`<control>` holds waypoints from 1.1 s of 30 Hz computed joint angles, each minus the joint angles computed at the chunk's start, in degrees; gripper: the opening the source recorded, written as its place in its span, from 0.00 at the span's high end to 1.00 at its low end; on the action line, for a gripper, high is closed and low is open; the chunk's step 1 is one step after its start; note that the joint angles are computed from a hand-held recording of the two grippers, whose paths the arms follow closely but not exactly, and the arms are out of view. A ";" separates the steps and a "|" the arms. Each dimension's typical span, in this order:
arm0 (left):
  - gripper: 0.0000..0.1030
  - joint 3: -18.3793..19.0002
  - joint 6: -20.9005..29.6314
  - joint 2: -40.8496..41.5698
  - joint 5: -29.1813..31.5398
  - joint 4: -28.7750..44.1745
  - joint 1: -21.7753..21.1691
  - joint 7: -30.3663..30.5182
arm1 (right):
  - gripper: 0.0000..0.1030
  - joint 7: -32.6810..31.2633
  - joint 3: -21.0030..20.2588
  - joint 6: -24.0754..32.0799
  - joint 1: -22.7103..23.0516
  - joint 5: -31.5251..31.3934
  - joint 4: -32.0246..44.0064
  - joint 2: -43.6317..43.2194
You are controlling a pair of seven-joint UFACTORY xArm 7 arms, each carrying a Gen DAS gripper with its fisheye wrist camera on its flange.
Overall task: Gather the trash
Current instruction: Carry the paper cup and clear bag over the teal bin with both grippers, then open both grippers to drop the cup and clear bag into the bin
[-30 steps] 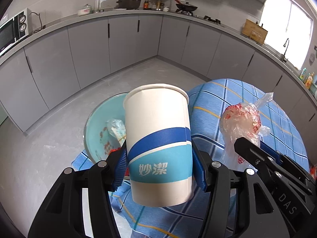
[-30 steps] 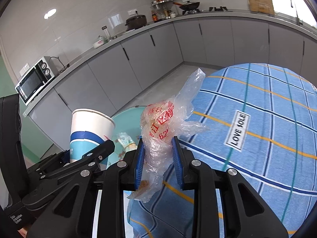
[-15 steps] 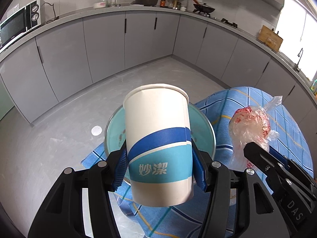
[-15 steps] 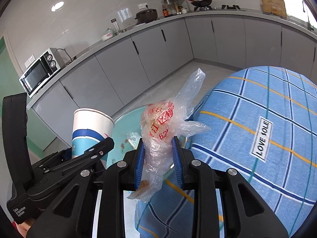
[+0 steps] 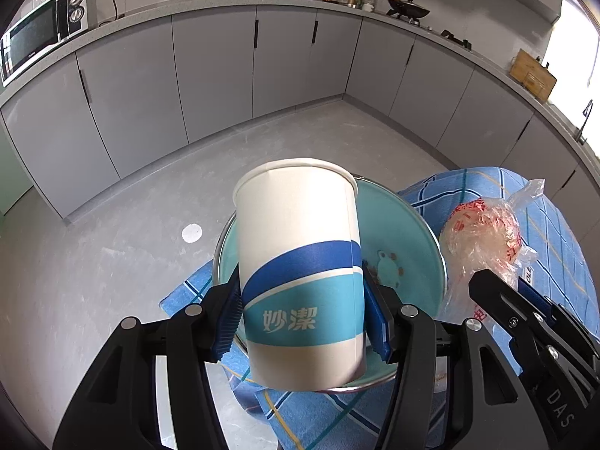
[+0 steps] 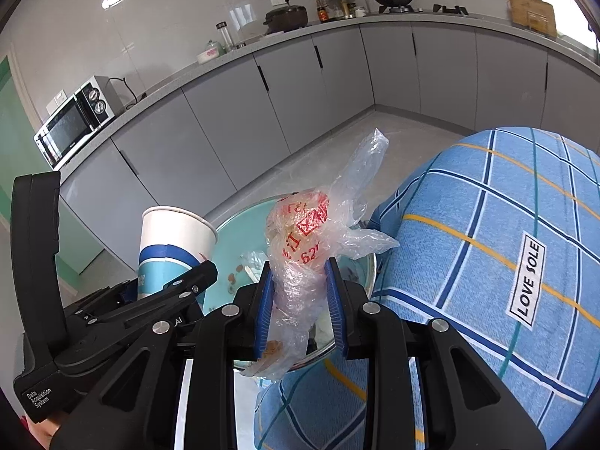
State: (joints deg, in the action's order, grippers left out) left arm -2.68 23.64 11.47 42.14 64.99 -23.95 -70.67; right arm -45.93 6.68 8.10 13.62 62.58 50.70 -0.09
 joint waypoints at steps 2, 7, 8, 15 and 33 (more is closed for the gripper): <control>0.46 -0.07 0.07 0.90 -0.78 0.71 0.15 0.74 | 0.73 0.70 0.05 -0.15 -0.07 -1.02 0.44 0.77; 0.46 0.42 -0.28 3.26 -3.29 2.38 0.10 3.14 | 0.73 4.77 0.82 -0.63 -0.90 -5.50 1.92 3.22; 0.46 0.63 -0.41 3.57 -3.68 2.54 0.01 3.46 | 0.73 5.26 1.06 -0.51 -1.25 -6.10 2.26 3.74; 0.46 1.94 -0.70 5.57 -6.58 3.44 -0.07 5.70 | 0.73 8.35 2.86 -0.16 -3.77 -10.33 4.47 7.34; 0.44 3.94 0.36 13.28 -16.07 9.35 -0.37 14.00 | 0.60 22.13 9.10 4.58 -10.63 -26.81 13.91 18.85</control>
State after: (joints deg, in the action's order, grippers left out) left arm 1.25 24.00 24.76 26.07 74.34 -24.32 -56.66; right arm -23.80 15.78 12.68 2.99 35.77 64.61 18.75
